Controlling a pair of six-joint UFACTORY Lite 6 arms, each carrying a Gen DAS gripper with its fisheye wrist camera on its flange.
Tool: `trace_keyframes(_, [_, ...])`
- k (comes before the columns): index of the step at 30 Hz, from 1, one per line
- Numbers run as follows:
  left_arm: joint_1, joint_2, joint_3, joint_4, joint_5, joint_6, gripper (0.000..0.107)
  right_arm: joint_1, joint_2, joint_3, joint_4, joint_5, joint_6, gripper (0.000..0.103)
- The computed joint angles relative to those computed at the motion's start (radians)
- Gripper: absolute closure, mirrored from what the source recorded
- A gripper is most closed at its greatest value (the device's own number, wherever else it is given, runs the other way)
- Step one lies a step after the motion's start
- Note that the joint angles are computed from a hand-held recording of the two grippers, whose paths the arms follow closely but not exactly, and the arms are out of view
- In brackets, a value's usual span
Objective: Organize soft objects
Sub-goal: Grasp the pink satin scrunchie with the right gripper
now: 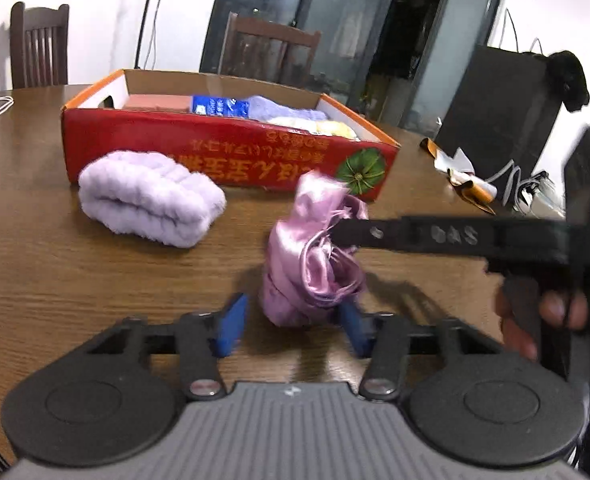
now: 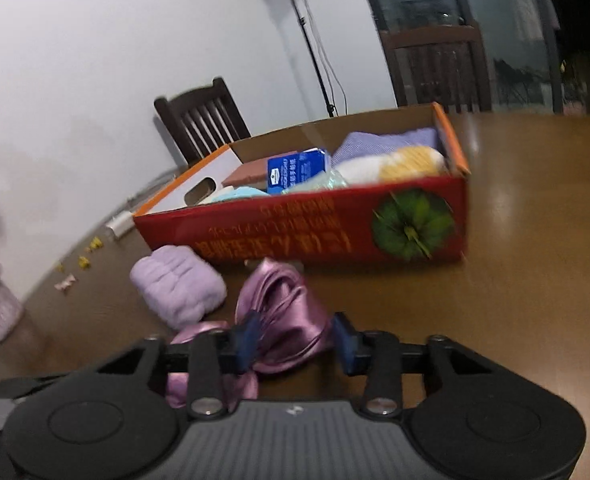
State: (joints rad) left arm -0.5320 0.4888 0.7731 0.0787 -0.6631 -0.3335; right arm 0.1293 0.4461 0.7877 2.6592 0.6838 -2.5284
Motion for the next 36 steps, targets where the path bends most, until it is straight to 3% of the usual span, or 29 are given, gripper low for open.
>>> trace_keyframes(3, [-0.002, -0.025, -0.029, 0.043, -0.007, -0.05, 0.085, 0.005, -0.052, -0.14, 0.093, 0.081, -0.072, 0.094])
trace_keyframes(8, [-0.035, -0.201, -0.219, 0.004, -0.071, -0.016, 0.089, 0.047, -0.22, -0.385, 0.197, 0.203, -0.091, 0.098])
trace_keyframes(11, [-0.04, -0.315, -0.341, -0.076, -0.086, 0.03, 0.088, 0.111, -0.386, -0.542, 0.226, 0.213, -0.083, 0.099])
trace_keyframes(14, [-0.006, -0.412, -0.461, -0.053, -0.12, 0.021, 0.079, 0.234, -0.576, -0.662, 0.308, 0.128, -0.123, 0.093])
trace_keyframes(16, [0.035, -0.498, -0.513, 0.023, -0.112, -0.054, 0.053, 0.279, -0.698, -0.718, 0.397, 0.075, -0.179, 0.088])
trace_keyframes(17, [0.059, -0.53, -0.524, 0.069, -0.117, -0.097, 0.046, 0.265, -0.732, -0.721, 0.418, 0.064, -0.196, 0.085])
trace_keyframes(18, [0.071, -0.554, -0.525, 0.076, -0.117, -0.117, 0.038, 0.232, -0.736, -0.708, 0.399, 0.066, -0.185, 0.075])
trace_keyframes(19, [0.074, -0.562, -0.508, 0.052, -0.112, -0.108, 0.038, 0.182, -0.712, -0.674, 0.351, 0.071, -0.162, 0.066])
trace_keyframes(21, [0.066, -0.523, -0.431, -0.049, -0.08, -0.049, 0.037, 0.111, -0.607, -0.562, 0.275, 0.077, -0.129, 0.062])
trace_keyframes(23, [0.076, -0.417, -0.327, -0.078, -0.069, -0.041, 0.037, 0.064, -0.472, -0.423, 0.174, 0.068, -0.08, 0.061])
trace_keyframes(25, [0.1, -0.295, -0.204, -0.035, 0.006, -0.093, 0.043, 0.047, -0.297, -0.243, 0.085, 0.037, -0.006, 0.061])
trace_keyframes(26, [0.101, -0.251, -0.158, -0.027, 0.053, -0.127, 0.044, 0.052, -0.22, -0.16, 0.067, 0.002, 0.02, 0.062])
trace_keyframes(28, [0.101, -0.219, -0.15, 0.018, 0.055, -0.179, 0.044, 0.079, -0.113, -0.052, 0.09, -0.049, 0.011, 0.063])
trace_keyframes(33, [0.063, -0.245, -0.257, -0.024, -0.027, -0.106, 0.046, 0.099, -0.127, -0.175, 0.111, 0.037, -0.044, 0.068])
trace_keyframes(36, [0.033, -0.222, -0.274, -0.04, -0.073, -0.083, 0.057, 0.122, -0.158, -0.271, 0.184, 0.125, -0.087, 0.073])
